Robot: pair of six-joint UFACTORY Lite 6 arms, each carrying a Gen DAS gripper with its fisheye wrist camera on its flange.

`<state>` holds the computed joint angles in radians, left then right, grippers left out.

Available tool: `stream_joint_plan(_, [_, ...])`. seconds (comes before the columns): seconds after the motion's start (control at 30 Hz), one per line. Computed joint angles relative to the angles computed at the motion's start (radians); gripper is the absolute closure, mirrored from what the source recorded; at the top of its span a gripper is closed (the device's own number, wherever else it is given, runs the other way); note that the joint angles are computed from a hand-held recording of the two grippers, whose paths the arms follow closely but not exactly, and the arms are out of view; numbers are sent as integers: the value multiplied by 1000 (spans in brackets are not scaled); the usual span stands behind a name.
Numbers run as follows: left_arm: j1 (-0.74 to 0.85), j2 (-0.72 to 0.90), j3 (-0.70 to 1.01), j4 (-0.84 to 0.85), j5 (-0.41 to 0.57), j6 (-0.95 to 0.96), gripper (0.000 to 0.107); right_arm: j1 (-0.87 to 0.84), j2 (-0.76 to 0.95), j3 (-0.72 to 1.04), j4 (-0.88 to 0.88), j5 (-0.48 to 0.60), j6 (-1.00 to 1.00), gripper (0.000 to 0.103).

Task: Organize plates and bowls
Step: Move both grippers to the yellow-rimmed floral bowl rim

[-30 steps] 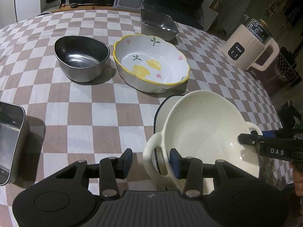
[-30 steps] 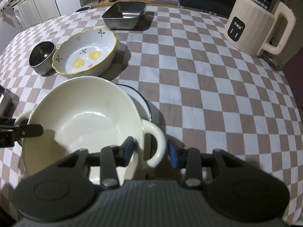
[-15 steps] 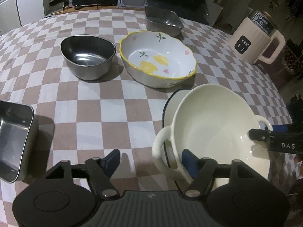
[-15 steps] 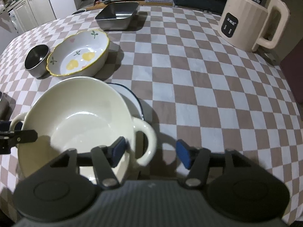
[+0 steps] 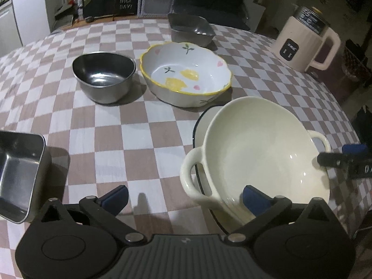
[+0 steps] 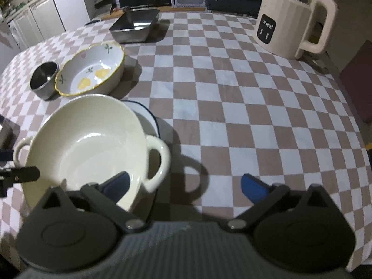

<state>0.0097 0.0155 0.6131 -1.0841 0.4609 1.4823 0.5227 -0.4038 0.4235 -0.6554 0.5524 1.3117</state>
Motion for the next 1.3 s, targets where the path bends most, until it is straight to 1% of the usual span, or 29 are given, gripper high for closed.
stream_joint_plan(0.1, [11,-23,-4,13,12,-15,4,0,-21,-2,-12,5,19,0])
stream_joint_plan(0.27, [53,-35,57,69,95,-106,4,23,-73,21,-53,39,97,0])
stream_joint_plan(0.37, [60,-53,89,42,123,-106,4,30,-100,45,-92,27,173,0])
stream_joint_plan(0.47, [57,-60,123,20,134,-115,4,40,-83,77,-165,4,253,0])
stream_joint_plan(0.6, [45,-45,178,-3,140,-138,4,64,13,157,-310,28,391,0])
stream_joint_plan(0.73, [40,-4,242,-47,138,-166,4,54,109,241,-443,-7,518,0])
stream_joint_plan(0.87, [43,53,307,-73,140,-204,4,71,230,328,-594,43,689,0])
stream_joint_plan(1.0, [39,122,366,-92,114,-239,6,11,349,410,-661,-23,738,0])
stream_joint_plan(1.03, [37,141,381,-92,109,-251,9,-5,358,407,-699,-53,767,0])
stream_joint_plan(1.07, [35,164,399,-89,108,-264,14,-33,370,406,-752,-106,806,0])
stream_joint_plan(1.13, [36,205,431,-78,114,-287,18,-72,407,415,-830,-176,885,1])
stream_joint_plan(1.17, [36,225,446,-72,117,-298,23,-85,432,432,-824,-198,879,2])
stream_joint_plan(1.2, [36,248,463,-65,120,-310,26,-103,469,464,-784,-217,832,3])
stream_joint_plan(1.23, [36,264,472,-64,120,-317,31,-116,505,494,-729,-227,766,9])
stream_joint_plan(1.27, [38,285,486,-62,122,-324,35,-127,540,522,-676,-236,701,17])
stream_joint_plan(1.3, [39,309,503,-61,125,-334,37,-134,573,547,-628,-246,646,20])
